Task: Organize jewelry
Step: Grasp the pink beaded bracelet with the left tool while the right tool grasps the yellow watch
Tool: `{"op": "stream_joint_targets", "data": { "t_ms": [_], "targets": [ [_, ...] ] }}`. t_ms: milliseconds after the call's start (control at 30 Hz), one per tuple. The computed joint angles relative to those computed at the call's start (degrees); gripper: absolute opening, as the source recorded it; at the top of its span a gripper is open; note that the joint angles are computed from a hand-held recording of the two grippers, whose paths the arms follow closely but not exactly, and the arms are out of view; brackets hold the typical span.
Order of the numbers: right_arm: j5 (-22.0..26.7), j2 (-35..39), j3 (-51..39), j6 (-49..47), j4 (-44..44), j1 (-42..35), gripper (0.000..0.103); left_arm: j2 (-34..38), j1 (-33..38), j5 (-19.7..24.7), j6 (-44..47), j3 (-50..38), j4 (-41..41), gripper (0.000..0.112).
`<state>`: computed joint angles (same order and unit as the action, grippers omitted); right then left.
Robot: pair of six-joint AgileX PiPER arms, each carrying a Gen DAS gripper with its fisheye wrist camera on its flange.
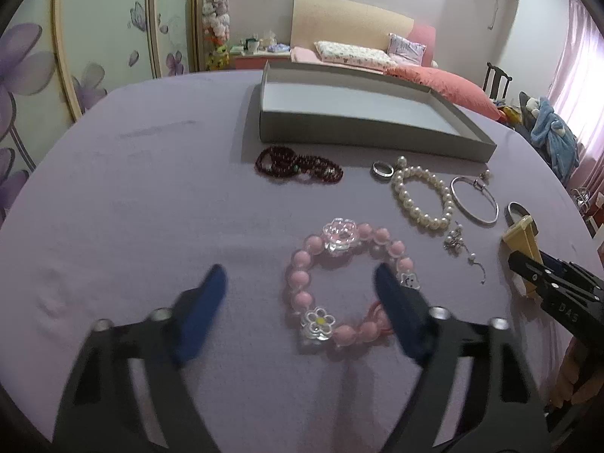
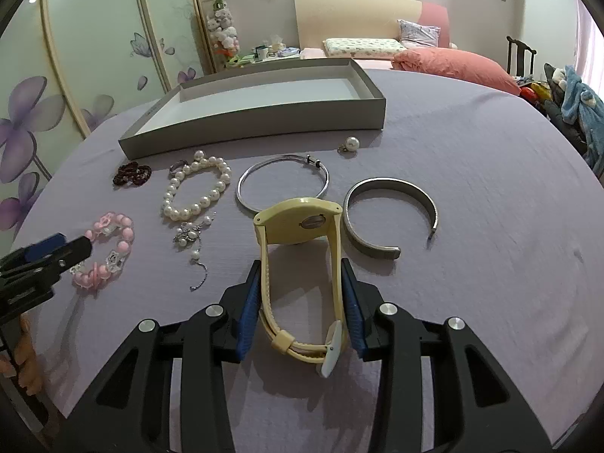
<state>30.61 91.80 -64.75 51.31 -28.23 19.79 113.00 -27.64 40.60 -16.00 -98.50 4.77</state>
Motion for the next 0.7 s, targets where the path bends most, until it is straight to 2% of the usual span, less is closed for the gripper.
{"op": "stream_joint_targets", "data": {
  "t_ms": [133,233,300,333,433,500,567,633,667,700],
  "targets": [
    [-0.3,0.1,-0.1,-0.3,0.2,0.0,0.041,0.8,-0.4,0.6,-0.4,-0.8,1.4,0.057],
    [-0.5,-0.1,0.1,-0.4,0.4,-0.1,0.041,1.1,-0.3,0.7,-0.6,-1.3,1.7,0.043],
    [-0.7,-0.2,0.2,-0.4,0.5,-0.1,0.041,1.3,-0.4,1.0,-1.2,-1.6,2.6,0.030],
    [-0.8,-0.3,0.3,-0.4,0.6,-0.1,0.041,1.3,-0.6,1.1,-1.4,-1.6,3.0,0.029],
    [-1.1,-0.4,0.6,-0.5,0.8,-0.2,0.041,1.3,-1.6,1.4,-2.3,-1.5,5.4,0.028],
    [-1.4,-0.6,0.8,-0.6,1.0,-0.2,0.041,1.5,-2.4,1.7,-3.1,-1.7,6.9,0.038],
    [-1.5,-0.7,0.9,-0.7,1.2,-0.1,0.041,2.1,-3.8,2.8,-4.3,-2.6,9.8,0.039],
    [-1.8,-0.9,1.2,-1.0,1.5,-0.1,0.041,2.2,-4.0,2.4,-2.9,-2.7,9.0,0.030],
    [-2.0,-1.0,1.3,-1.1,1.6,-0.1,0.041,2.3,-3.9,2.4,-2.1,-2.9,8.4,0.017],
    [-2.2,-1.1,1.5,-1.4,1.9,-0.2,0.041,2.3,-3.9,2.5,-1.9,-3.1,8.4,0.014]
  ]
}}
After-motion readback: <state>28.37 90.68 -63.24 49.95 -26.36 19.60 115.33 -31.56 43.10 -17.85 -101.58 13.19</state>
